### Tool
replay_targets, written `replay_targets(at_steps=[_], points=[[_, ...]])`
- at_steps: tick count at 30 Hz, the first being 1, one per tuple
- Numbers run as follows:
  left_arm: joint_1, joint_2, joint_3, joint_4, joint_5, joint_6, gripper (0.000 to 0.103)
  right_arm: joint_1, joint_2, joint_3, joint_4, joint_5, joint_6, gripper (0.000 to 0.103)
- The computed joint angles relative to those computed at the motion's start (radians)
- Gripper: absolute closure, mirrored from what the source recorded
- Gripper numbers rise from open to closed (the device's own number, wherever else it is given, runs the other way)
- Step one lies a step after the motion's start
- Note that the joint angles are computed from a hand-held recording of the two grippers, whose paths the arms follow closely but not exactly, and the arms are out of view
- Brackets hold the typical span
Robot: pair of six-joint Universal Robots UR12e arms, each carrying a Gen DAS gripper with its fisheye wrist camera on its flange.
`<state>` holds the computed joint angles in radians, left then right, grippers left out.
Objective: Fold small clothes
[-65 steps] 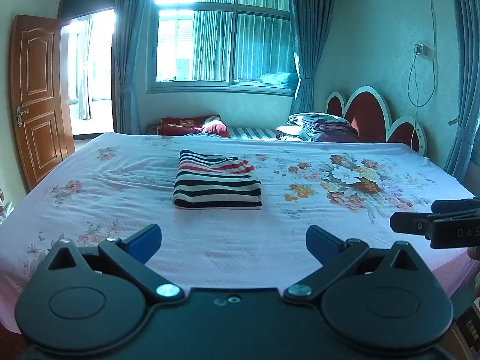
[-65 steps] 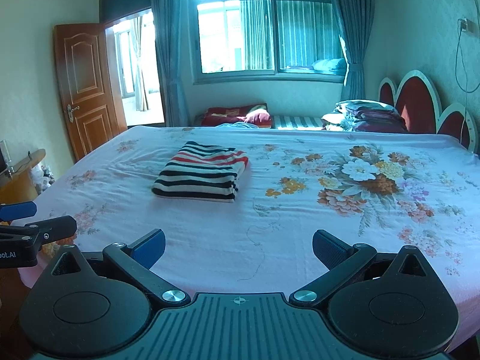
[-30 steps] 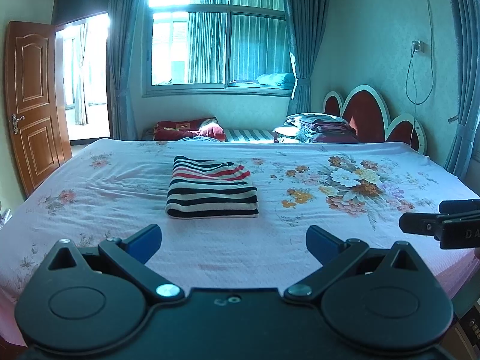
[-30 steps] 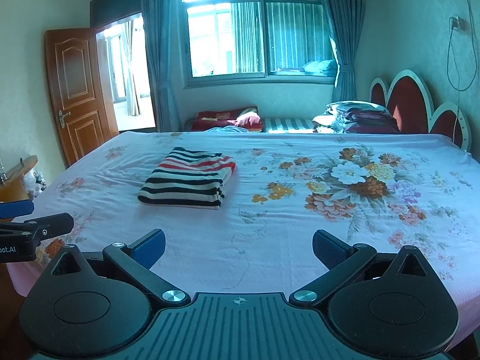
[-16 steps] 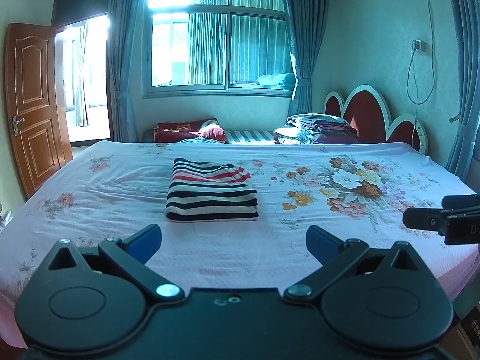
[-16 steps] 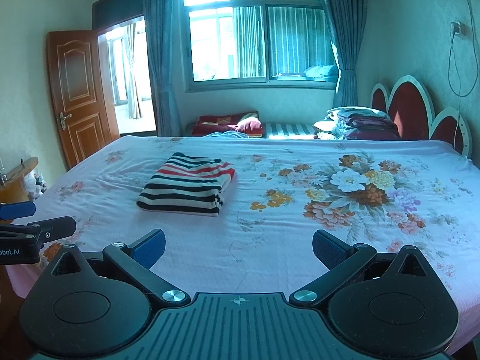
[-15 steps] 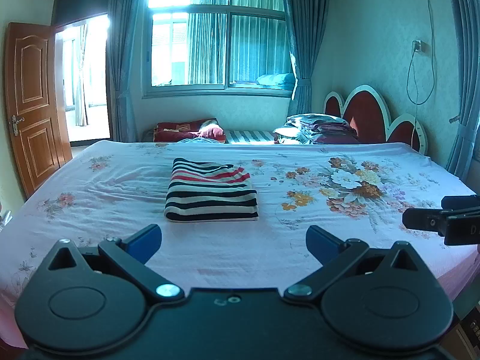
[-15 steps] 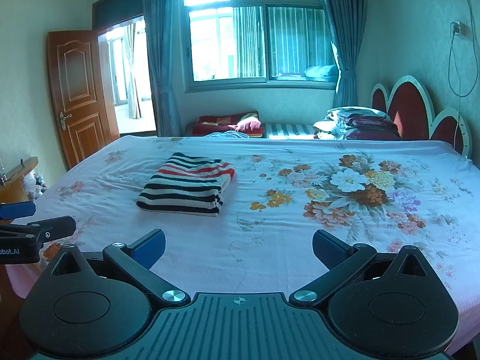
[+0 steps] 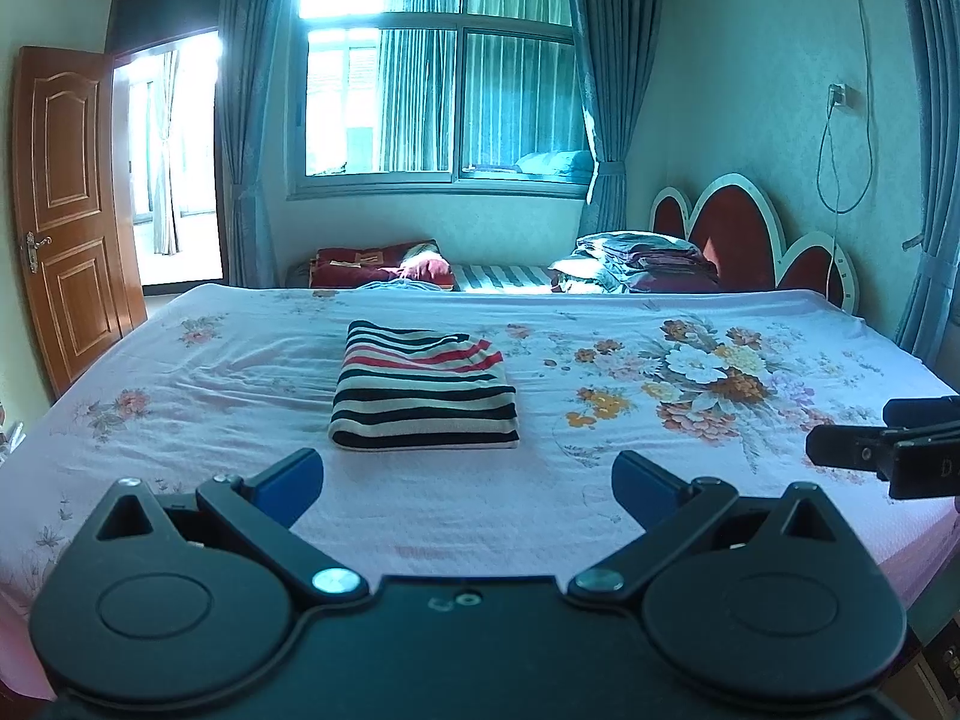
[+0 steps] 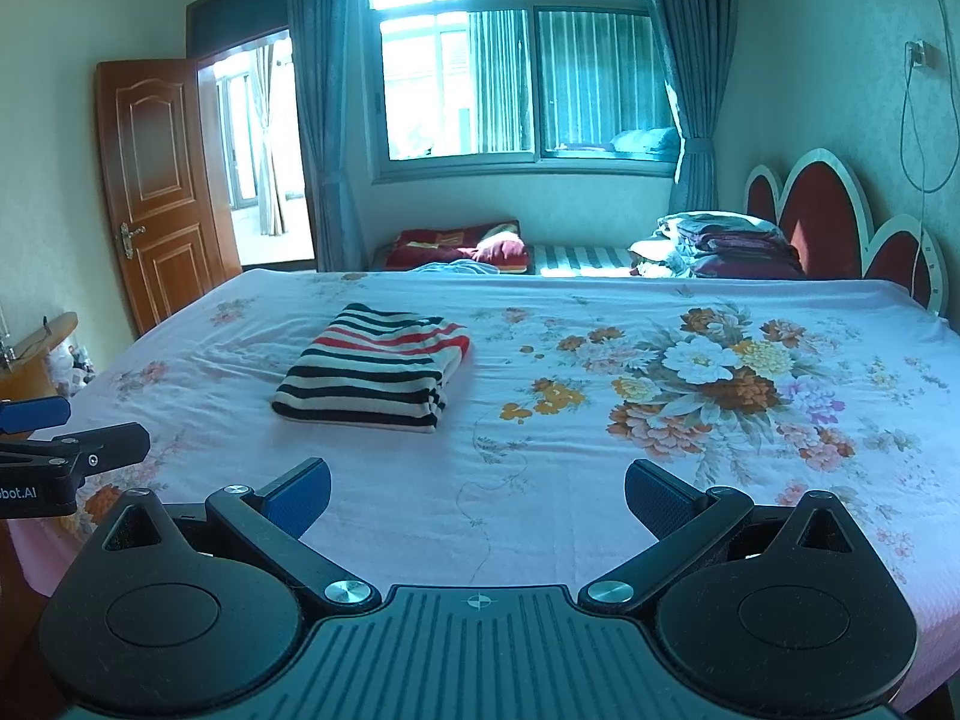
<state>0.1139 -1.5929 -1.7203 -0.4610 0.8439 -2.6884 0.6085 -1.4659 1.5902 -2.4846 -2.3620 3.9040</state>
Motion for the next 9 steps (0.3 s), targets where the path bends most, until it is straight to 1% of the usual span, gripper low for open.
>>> replay_targets(at_steps=[3, 6, 9], points=[[-0.004, -0.002, 0.000, 0.006, 0.004, 0.000, 0.001, -0.001, -0.001, 0.001, -0.002, 0.002, -0.001, 0.000], [-0.005, -0.002, 0.001, -0.003, -0.004, 0.007, 0.004, -0.003, -0.001, 0.001, -0.003, 0.005, -0.005, 0.000], [-0.012, 0.001, -0.003, 0.002, 0.013, 0.007, 0.004, -0.008, -0.002, 0.004, -0.010, 0.014, -0.012, 0.000]])
